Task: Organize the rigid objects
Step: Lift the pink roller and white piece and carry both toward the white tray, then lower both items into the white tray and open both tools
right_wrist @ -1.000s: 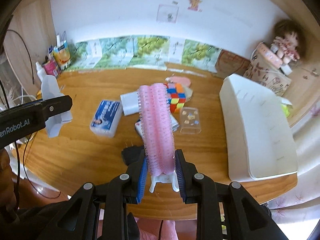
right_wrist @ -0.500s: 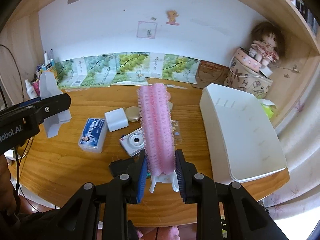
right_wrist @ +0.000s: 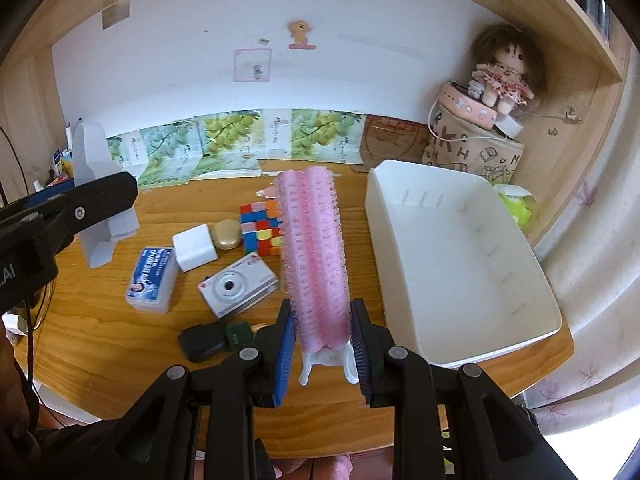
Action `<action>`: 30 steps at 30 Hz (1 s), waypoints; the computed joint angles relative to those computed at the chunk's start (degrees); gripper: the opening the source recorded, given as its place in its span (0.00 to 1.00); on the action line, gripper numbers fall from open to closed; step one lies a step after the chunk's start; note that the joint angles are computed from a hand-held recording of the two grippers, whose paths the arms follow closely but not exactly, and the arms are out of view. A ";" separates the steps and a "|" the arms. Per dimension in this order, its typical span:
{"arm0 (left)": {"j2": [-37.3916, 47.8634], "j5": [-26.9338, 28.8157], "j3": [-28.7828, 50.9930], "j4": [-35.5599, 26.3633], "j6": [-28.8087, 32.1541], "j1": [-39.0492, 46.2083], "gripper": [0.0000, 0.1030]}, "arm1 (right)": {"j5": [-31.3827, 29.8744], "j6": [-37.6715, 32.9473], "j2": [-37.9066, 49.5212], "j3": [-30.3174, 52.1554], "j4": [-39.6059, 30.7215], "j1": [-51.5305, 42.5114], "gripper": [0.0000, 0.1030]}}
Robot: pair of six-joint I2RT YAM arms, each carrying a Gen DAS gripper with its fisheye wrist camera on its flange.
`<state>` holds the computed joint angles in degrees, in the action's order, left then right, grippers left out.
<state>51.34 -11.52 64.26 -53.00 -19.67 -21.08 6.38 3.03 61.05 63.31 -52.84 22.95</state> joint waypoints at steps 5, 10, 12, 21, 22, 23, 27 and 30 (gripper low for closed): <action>5.87 -5.80 2.79 1.86 -4.77 -7.05 0.58 | -6.79 -7.84 2.23 1.19 1.12 -9.81 0.26; 13.59 -10.78 6.90 3.16 -9.13 -13.10 0.58 | -13.67 -16.24 7.12 4.18 2.12 -19.85 0.26; 16.82 -12.47 8.92 3.53 -10.63 -14.85 0.58 | -16.06 -19.24 9.89 5.98 2.43 -23.28 0.26; 29.92 -17.54 18.52 2.94 -16.87 -20.00 0.58 | -23.98 -30.56 22.19 14.97 1.85 -33.49 0.26; 31.54 -17.93 19.89 2.64 -17.68 -20.42 0.58 | -24.44 -31.39 23.21 15.86 1.61 -34.14 0.26; 32.69 -18.25 20.92 2.37 -18.31 -20.78 0.58 | -25.11 -32.72 24.85 17.27 1.22 -35.06 0.26; 37.65 -19.06 25.53 1.22 -20.84 -21.91 0.58 | -26.67 -36.53 29.50 21.40 -0.15 -37.34 0.26; 42.10 -19.10 29.81 0.05 -22.77 -22.52 0.58 | -27.61 -39.47 33.15 24.76 -1.28 -38.92 0.26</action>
<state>93.44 -30.62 94.07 -52.95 -42.43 -43.60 -21.23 -36.44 94.19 88.07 -54.12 -15.97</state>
